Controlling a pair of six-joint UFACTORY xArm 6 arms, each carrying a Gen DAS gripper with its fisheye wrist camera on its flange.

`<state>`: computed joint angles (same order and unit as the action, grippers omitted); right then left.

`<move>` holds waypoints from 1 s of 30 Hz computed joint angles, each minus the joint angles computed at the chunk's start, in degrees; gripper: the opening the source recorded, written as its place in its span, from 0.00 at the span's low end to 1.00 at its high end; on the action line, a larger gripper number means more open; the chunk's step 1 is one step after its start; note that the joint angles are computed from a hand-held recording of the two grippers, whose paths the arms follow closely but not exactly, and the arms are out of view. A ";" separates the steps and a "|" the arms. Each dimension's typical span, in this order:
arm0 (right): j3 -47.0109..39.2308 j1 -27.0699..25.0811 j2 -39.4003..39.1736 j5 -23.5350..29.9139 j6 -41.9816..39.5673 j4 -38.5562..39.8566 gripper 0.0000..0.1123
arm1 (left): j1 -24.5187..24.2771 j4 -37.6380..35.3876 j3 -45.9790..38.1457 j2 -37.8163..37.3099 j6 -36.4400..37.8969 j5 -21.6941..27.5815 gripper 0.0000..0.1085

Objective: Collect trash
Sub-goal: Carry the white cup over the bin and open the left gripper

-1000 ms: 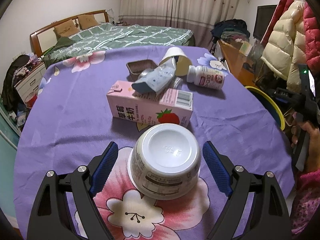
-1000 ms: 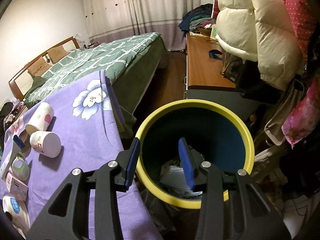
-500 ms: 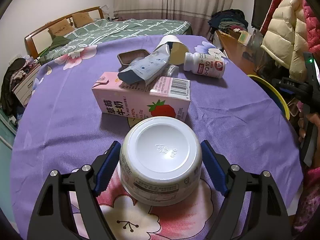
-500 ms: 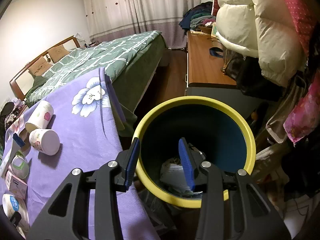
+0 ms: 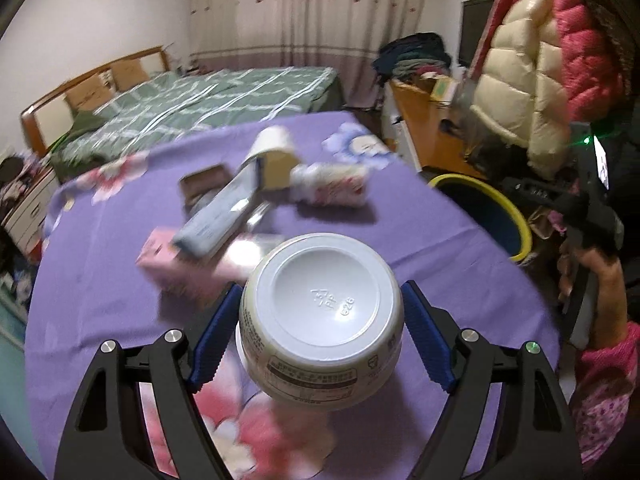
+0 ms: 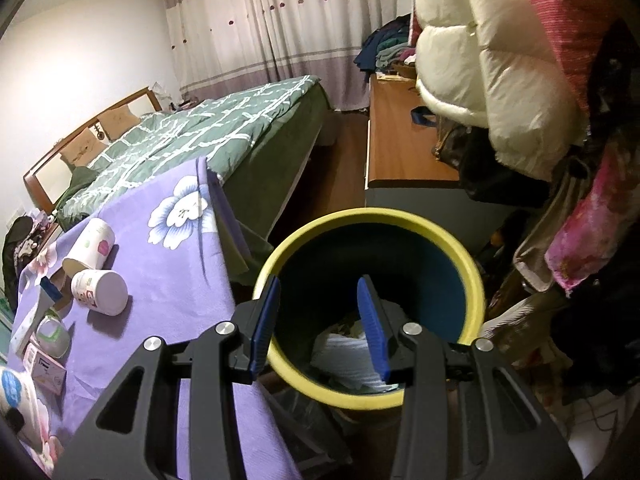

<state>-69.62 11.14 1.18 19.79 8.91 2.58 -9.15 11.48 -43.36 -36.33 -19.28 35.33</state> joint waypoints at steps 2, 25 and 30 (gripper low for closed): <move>0.72 -0.81 -0.68 -0.27 -0.86 0.88 0.35 | -1.66 -0.02 -2.65 3.09 0.44 -0.69 0.73; 5.24 -11.35 -2.36 -1.32 -9.94 10.91 0.39 | -15.00 -12.76 -54.00 53.46 13.52 3.77 0.73; 4.79 -11.85 -1.59 -1.25 -9.06 10.17 0.44 | -15.44 -12.63 -60.89 59.53 12.92 5.43 0.77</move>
<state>-64.83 -0.72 -0.41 18.54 -0.15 12.75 -24.59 -1.14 -104.25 23.20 -6.36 40.76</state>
